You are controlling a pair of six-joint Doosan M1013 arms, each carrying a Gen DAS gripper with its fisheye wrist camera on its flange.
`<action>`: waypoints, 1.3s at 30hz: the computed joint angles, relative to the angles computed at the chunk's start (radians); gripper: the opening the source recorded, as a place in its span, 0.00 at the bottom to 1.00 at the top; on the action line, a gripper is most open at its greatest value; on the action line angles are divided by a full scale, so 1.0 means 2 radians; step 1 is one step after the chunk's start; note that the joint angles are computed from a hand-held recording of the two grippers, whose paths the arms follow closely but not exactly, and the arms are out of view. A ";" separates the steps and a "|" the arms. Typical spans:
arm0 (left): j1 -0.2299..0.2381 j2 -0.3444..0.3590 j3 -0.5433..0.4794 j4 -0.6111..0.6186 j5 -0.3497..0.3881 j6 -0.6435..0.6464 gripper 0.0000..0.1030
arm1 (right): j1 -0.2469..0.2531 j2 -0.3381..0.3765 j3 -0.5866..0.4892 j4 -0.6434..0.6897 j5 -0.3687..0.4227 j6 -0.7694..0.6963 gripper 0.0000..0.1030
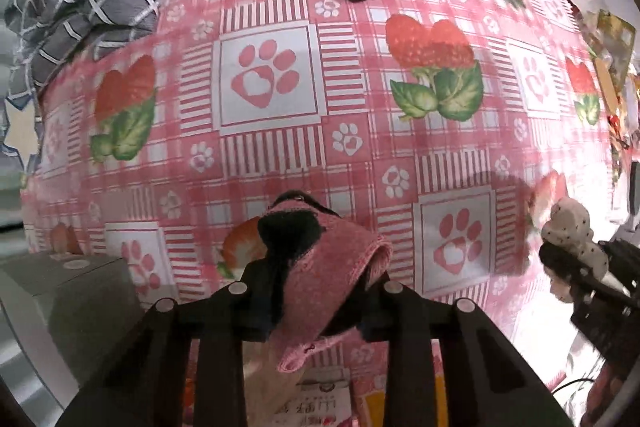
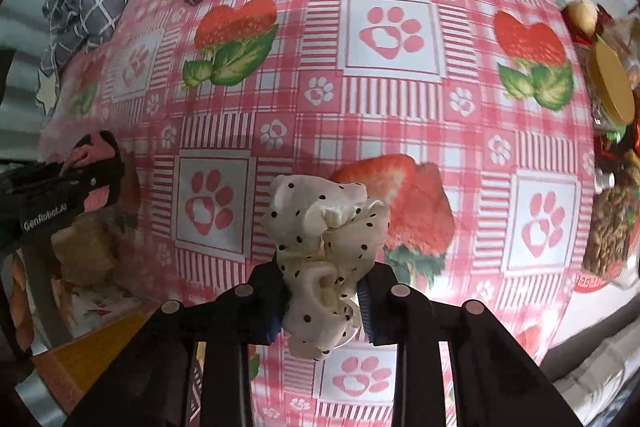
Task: Organize soft objects
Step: 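Carry the pink-and-black sock over the white box while the right tool carries the scrunchie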
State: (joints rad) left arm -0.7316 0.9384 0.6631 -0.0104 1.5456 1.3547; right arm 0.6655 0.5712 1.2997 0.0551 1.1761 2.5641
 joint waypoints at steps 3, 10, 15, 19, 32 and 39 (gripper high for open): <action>-0.003 -0.018 0.022 0.013 -0.014 0.012 0.31 | 0.000 -0.015 0.015 0.008 -0.007 0.021 0.30; 0.003 -0.066 0.087 0.010 -0.051 0.021 0.31 | 0.009 -0.049 0.052 0.017 -0.018 0.056 0.30; 0.000 -0.096 0.125 0.006 -0.068 0.019 0.31 | 0.019 -0.064 0.068 0.019 -0.024 0.072 0.30; -0.005 -0.109 0.137 0.005 -0.072 0.014 0.31 | 0.029 -0.063 0.063 0.014 -0.020 0.089 0.30; -0.010 -0.174 0.223 0.001 -0.108 0.032 0.32 | 0.067 -0.073 0.060 0.007 0.005 0.127 0.30; -0.014 -0.210 0.273 0.001 -0.121 0.050 0.32 | 0.089 -0.068 0.047 0.012 0.015 0.136 0.31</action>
